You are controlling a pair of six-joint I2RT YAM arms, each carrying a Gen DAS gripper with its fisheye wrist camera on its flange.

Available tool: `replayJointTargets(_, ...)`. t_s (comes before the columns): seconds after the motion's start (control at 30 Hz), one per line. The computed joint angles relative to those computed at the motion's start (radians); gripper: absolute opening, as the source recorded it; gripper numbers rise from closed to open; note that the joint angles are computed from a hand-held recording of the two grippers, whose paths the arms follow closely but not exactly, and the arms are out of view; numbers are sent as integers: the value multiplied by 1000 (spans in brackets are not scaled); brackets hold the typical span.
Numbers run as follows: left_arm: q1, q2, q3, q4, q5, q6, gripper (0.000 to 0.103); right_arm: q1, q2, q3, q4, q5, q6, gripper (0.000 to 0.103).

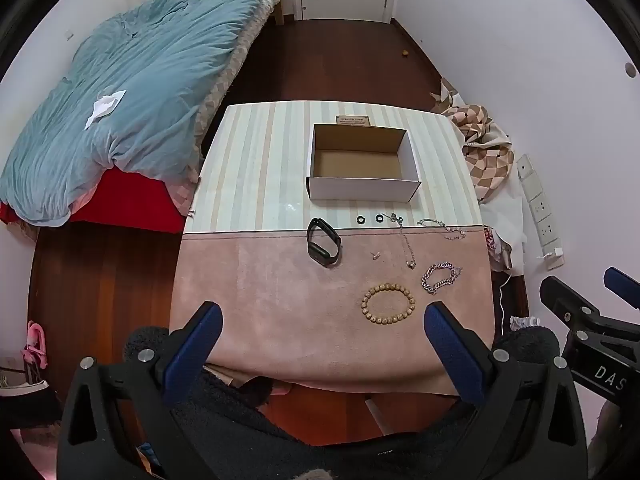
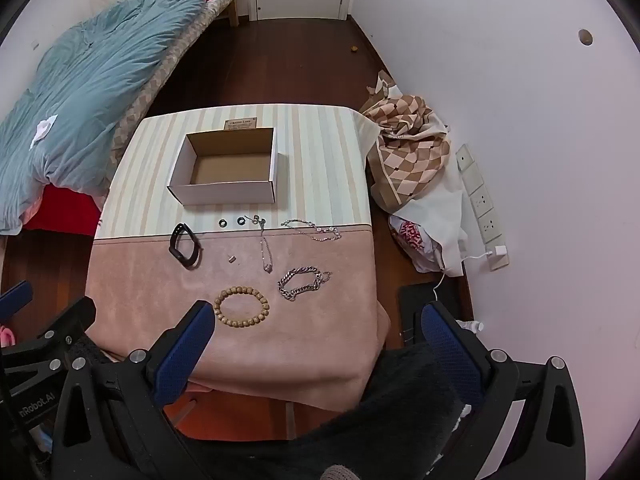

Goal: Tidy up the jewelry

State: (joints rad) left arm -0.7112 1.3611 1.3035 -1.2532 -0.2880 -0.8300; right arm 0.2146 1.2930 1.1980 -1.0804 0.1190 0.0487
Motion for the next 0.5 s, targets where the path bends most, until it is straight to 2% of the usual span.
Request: replayJointTargets(0.5,2,-13,-4,3,7,2,103,11,1,13,-11,8,9,103)
